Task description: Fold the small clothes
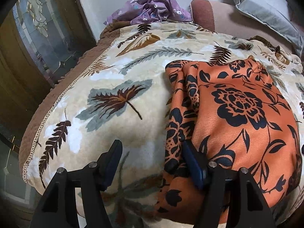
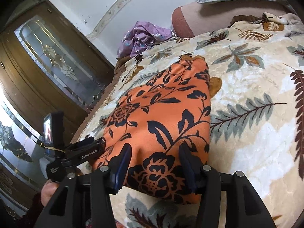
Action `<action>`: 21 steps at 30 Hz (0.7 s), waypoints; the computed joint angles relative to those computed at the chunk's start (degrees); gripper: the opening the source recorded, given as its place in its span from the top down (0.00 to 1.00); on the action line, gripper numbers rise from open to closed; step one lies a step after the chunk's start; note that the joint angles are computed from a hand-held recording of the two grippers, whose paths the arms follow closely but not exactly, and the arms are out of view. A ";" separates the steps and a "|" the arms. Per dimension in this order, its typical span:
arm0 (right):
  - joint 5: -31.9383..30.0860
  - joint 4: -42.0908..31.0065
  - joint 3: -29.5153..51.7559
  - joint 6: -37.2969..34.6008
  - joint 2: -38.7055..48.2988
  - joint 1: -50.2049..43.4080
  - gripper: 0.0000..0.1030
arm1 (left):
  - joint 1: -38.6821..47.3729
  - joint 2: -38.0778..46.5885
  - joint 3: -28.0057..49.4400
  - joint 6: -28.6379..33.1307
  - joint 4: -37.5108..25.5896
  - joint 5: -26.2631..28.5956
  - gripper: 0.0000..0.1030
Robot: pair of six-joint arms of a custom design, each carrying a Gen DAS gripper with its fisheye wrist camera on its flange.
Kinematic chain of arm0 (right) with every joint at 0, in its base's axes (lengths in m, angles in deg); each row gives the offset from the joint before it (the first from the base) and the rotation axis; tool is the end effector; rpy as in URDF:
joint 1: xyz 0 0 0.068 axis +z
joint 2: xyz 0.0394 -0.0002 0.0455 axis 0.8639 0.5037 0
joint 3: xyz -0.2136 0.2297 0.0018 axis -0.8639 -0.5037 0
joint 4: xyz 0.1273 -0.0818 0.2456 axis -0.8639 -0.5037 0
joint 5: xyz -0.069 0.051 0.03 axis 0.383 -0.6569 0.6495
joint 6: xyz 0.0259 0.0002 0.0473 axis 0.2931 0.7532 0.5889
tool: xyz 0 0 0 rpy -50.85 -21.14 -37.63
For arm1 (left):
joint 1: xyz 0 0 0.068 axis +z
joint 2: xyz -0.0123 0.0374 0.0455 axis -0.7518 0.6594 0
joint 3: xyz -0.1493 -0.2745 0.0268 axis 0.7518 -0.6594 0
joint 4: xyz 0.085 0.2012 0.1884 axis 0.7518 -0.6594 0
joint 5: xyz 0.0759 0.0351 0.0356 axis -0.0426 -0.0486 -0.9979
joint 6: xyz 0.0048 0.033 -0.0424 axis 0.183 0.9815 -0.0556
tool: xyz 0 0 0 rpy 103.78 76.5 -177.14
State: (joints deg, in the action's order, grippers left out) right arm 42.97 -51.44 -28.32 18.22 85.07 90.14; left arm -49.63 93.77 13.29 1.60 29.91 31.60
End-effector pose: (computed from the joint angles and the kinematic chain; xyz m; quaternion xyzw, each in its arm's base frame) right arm 0.2236 0.1283 0.1355 0.1290 0.8745 0.2633 0.3865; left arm 0.3508 -0.0060 0.1536 0.1162 0.9446 0.0241 0.3059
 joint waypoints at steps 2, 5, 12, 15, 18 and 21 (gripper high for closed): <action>-0.39 -1.72 -0.64 0.61 -3.41 -1.44 0.37 | 0.94 -0.79 1.04 0.93 -2.16 1.69 0.35; -3.83 -5.27 -0.77 1.28 -8.29 -6.01 0.35 | 3.32 -1.59 4.59 3.29 -7.59 7.14 0.35; -4.74 -8.97 -0.57 -0.26 -14.56 -11.08 0.33 | 3.99 -5.89 5.41 7.02 -5.83 5.28 0.33; -1.95 -8.91 0.35 -1.10 -14.03 -7.69 0.33 | 3.03 -6.47 4.05 6.53 -5.27 5.94 0.29; 2.04 -10.37 2.91 -3.78 -10.50 -2.55 0.41 | 1.46 -5.55 2.98 6.15 -4.61 5.01 0.29; 3.18 -10.86 4.54 -5.97 -6.81 0.85 0.51 | 0.91 -4.70 2.35 5.54 -4.92 5.11 0.29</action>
State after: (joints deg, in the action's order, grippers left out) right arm 46.15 -62.30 -23.77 12.25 78.26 90.99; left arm -48.72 89.07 15.64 7.14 24.99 36.71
